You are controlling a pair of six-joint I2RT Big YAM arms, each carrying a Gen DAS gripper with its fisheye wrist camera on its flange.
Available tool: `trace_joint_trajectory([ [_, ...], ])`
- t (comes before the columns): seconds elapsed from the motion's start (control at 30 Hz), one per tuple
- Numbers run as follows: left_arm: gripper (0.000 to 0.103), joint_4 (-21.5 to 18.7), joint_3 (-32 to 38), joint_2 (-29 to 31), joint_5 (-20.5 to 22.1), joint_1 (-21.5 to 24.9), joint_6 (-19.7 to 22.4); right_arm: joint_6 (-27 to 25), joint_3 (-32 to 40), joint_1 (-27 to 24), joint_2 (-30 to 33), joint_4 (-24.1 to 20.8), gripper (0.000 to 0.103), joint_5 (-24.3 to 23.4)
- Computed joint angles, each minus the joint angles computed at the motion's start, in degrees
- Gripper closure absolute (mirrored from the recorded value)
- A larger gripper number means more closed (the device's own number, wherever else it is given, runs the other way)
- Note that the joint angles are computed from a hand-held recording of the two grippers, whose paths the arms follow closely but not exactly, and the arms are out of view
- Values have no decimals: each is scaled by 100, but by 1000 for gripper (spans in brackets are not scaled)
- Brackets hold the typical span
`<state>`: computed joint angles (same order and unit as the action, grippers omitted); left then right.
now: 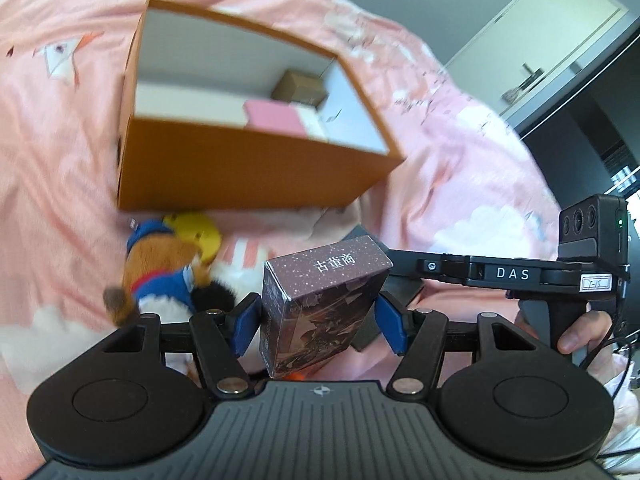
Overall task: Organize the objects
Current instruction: 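Lower the grey case into the orange box and open the right gripper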
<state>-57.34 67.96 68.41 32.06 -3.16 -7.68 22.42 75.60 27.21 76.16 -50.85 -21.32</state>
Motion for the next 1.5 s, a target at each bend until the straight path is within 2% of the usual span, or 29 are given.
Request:
trace_joint_trajectory([
  [0.33,32,296,652,319,115,71,-134,-402,834,10,212,105,67,280],
  [0.5,32,382,1044,515,103,140,-119,-497,1271,-41,448,262,67,269],
  [0.73,32,344,1775,1034,-37,235,-51,-216,1923,-183,999,596,67,425],
  [1.1,32,-261,3117,2436,-233,310,-111,210,3148,-348,2418,675,67,823],
  [1.5,32,-831,4023,3478,-399,335,-88,1030,4011,-328,3529,517,67,551],
])
